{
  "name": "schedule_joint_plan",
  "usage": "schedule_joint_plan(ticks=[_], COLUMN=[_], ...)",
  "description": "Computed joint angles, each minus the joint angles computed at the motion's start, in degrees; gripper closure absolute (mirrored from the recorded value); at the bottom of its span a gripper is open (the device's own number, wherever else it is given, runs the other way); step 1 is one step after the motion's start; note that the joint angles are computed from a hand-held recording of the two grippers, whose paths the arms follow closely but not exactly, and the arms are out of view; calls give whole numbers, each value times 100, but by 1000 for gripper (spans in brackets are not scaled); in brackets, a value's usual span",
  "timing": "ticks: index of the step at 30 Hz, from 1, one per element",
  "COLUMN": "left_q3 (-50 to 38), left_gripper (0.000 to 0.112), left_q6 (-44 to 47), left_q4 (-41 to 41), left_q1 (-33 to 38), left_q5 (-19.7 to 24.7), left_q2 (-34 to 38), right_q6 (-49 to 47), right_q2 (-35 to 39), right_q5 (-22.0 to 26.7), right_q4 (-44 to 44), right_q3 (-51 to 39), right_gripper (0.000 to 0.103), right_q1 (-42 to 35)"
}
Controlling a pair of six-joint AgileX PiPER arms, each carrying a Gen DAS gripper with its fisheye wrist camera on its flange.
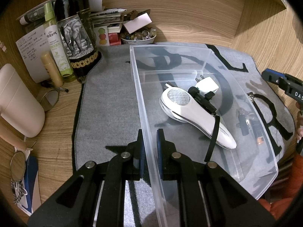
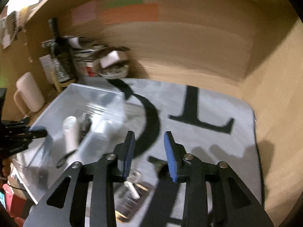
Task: Organize rigid objects
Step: 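Carry the black mesh ball into the clear box and open the right gripper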
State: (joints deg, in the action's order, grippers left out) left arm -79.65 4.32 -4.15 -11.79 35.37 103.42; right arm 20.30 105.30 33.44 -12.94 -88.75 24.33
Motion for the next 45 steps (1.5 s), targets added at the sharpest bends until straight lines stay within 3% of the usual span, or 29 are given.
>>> schedule_joint_plan(ticks=[4, 16, 18, 19, 30, 38, 45], left_q3=[-2, -8, 3, 3, 8, 9, 19], left_gripper=[101, 101, 101, 101, 101, 101, 101], left_q6=[1, -1, 10, 10, 24, 44, 83], left_q4=[-1, -5, -16, -16, -19, -36, -79], left_q1=[2, -4, 4, 4, 10, 13, 33], left_q5=[2, 1, -2, -2, -5, -6, -12], left_q2=[-1, 4, -2, -2, -4, -5, -6], right_q6=[-63, -580, -617, -603, -439, -968, -1422], right_q2=[31, 1044, 997, 965, 431, 379, 1027], right_q5=[-4, 430, 339, 313, -51, -126, 329], right_q4=[141, 680, 720, 699, 429, 549, 684], right_q3=[141, -311, -243, -220, -219, -896, -1805], right_gripper=[64, 64, 67, 74, 74, 74, 74], right_q1=[-137, -267, -290, -290, 10, 571, 916])
